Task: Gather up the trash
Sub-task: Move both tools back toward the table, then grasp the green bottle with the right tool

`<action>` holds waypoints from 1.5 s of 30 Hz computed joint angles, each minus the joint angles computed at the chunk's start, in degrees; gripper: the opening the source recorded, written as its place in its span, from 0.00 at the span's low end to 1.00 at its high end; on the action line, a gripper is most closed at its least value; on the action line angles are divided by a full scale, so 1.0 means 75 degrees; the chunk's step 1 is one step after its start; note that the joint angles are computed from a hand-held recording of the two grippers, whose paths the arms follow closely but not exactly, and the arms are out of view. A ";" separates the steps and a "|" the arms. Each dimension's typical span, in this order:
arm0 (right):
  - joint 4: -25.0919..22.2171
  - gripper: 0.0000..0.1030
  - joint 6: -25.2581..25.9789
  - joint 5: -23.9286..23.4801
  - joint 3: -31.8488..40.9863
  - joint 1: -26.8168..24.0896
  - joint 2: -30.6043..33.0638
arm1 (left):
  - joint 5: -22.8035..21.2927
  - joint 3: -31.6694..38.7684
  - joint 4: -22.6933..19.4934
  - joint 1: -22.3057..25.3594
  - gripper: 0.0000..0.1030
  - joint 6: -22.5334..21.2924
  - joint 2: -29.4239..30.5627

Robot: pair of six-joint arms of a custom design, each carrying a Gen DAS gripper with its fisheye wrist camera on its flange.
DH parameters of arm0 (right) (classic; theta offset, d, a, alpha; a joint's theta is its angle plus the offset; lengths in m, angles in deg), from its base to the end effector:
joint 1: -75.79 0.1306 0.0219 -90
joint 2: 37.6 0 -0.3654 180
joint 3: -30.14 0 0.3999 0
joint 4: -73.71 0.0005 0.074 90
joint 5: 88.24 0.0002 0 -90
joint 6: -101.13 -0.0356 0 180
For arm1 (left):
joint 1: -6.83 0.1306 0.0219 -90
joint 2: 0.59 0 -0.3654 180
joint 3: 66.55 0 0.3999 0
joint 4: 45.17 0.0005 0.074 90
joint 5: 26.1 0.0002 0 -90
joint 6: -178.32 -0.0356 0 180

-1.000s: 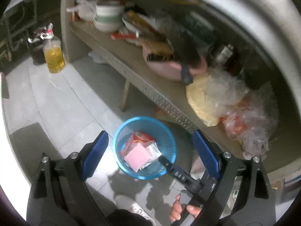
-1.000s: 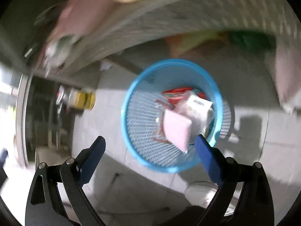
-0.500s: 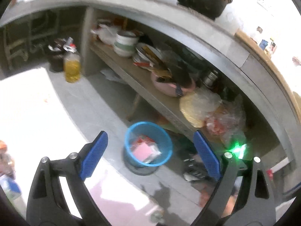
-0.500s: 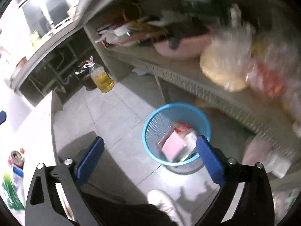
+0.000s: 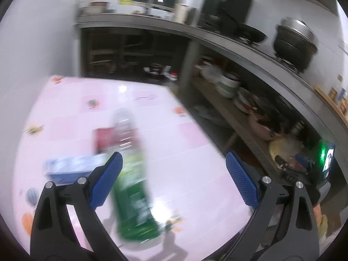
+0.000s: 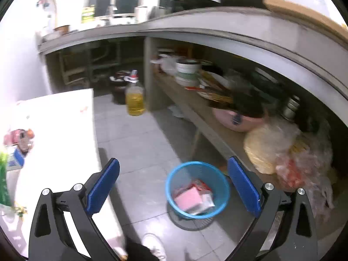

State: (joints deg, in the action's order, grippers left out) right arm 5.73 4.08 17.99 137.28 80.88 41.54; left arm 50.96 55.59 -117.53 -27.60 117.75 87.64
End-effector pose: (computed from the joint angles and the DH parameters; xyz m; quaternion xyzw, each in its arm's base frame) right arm 0.3883 0.0241 0.6075 0.0750 0.8960 -0.0829 0.4297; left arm 0.3568 -0.2355 0.6512 -0.0099 0.8961 -0.1424 0.4204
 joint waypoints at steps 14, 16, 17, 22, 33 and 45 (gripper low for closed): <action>-0.0638 0.94 -0.0653 -0.4326 0.1791 0.0890 0.1189 | -0.0102 -0.2273 0.0230 0.0808 0.89 0.0289 -0.1695; -0.0952 0.94 -0.0913 -0.5231 0.2202 0.0995 0.1599 | 0.0040 -0.2492 0.0385 0.0867 0.89 0.0258 -0.1785; -0.1006 0.94 -0.0999 -0.5522 0.2278 0.1045 0.1719 | 0.0101 -0.2527 0.0423 0.0887 0.89 0.0232 -0.1779; -0.1704 0.94 -0.1257 -0.6621 0.3093 0.1402 0.2761 | 0.0618 -0.2870 0.0726 0.1032 0.89 0.0154 -0.1822; -0.2942 0.94 -0.1736 -0.6600 0.4916 0.2330 0.4514 | 0.1228 -0.3493 0.0890 0.1303 0.74 0.0100 -0.2130; -0.3613 0.93 -0.1432 -0.6104 0.5832 0.2780 0.4870 | 0.1840 -0.3721 0.1057 0.1778 0.50 0.0232 -0.2229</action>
